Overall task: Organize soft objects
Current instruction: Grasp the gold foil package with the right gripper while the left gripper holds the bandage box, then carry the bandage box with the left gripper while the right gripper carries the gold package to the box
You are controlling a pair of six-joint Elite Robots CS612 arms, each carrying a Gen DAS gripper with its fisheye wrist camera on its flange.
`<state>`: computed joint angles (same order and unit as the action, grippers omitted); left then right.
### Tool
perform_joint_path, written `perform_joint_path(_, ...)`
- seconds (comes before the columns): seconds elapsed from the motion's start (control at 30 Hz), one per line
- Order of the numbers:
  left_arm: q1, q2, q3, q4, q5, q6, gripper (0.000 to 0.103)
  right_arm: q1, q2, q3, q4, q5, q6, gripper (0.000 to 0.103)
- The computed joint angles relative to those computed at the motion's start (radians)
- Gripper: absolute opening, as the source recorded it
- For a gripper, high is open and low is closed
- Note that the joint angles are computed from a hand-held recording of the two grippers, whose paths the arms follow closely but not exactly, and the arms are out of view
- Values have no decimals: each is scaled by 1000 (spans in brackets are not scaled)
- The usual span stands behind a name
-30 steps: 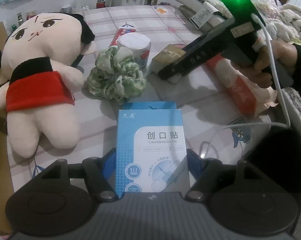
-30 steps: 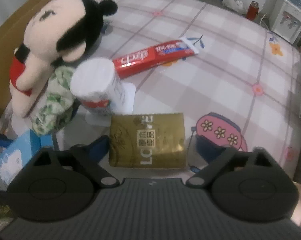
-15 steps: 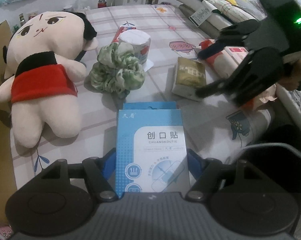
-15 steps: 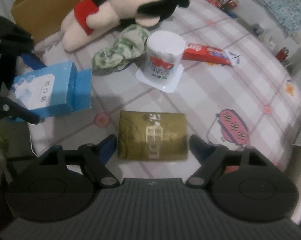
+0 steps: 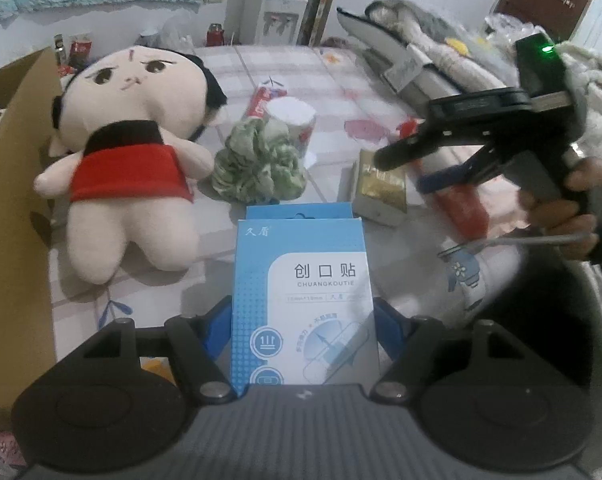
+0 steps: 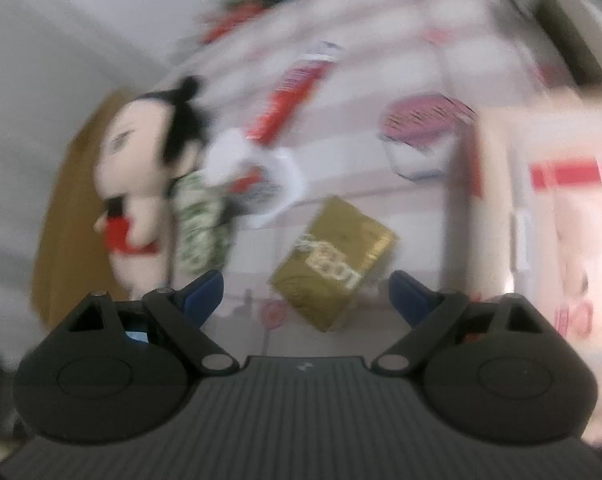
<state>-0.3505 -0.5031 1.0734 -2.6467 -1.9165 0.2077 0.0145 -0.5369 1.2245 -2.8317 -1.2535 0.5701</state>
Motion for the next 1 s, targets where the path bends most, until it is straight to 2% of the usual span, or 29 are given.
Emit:
perform_joint_path(0.13, 6, -10, 21, -25, -8, -13, 73, 24, 21, -51, 52, -108, 86, 90)
perform_joint_path(0.2, 11, -14, 29, -34, -11, -20, 73, 35, 34, -89, 113, -161, 116, 90)
perform_joint_path(0.33, 18, -19, 43, -49, -18, -35, 73, 58, 67, -166, 209, -241, 84, 92)
perform_joint_path(0.5, 21, -23, 55, -68, -22, -41, 73, 78, 86, -211, 251, -334, 9, 92)
perform_joint_path(0.57, 23, -25, 59, -78, -28, -44, 73, 86, 88, -218, 263, -364, -24, 87)
perform_joint_path(0.63, 25, -26, 63, -87, -34, -47, 73, 95, 84, -213, 269, -410, -61, 66)
perform_joint_path(0.67, 25, -26, 65, -92, -34, -48, 73, 95, 78, -202, 262, -415, -70, 61)
perform_joint_path(0.73, 24, -27, 68, -97, -30, -47, 73, 86, 63, -170, 230, -378, -59, 60)
perform_joint_path(0.83, 23, -33, 81, -116, -22, -49, 73, 87, 46, -127, 196, -384, -58, 59)
perform_joint_path(1.0, 23, -52, 114, -163, -17, -58, 73, 82, 7, -23, 52, -336, -18, 59)
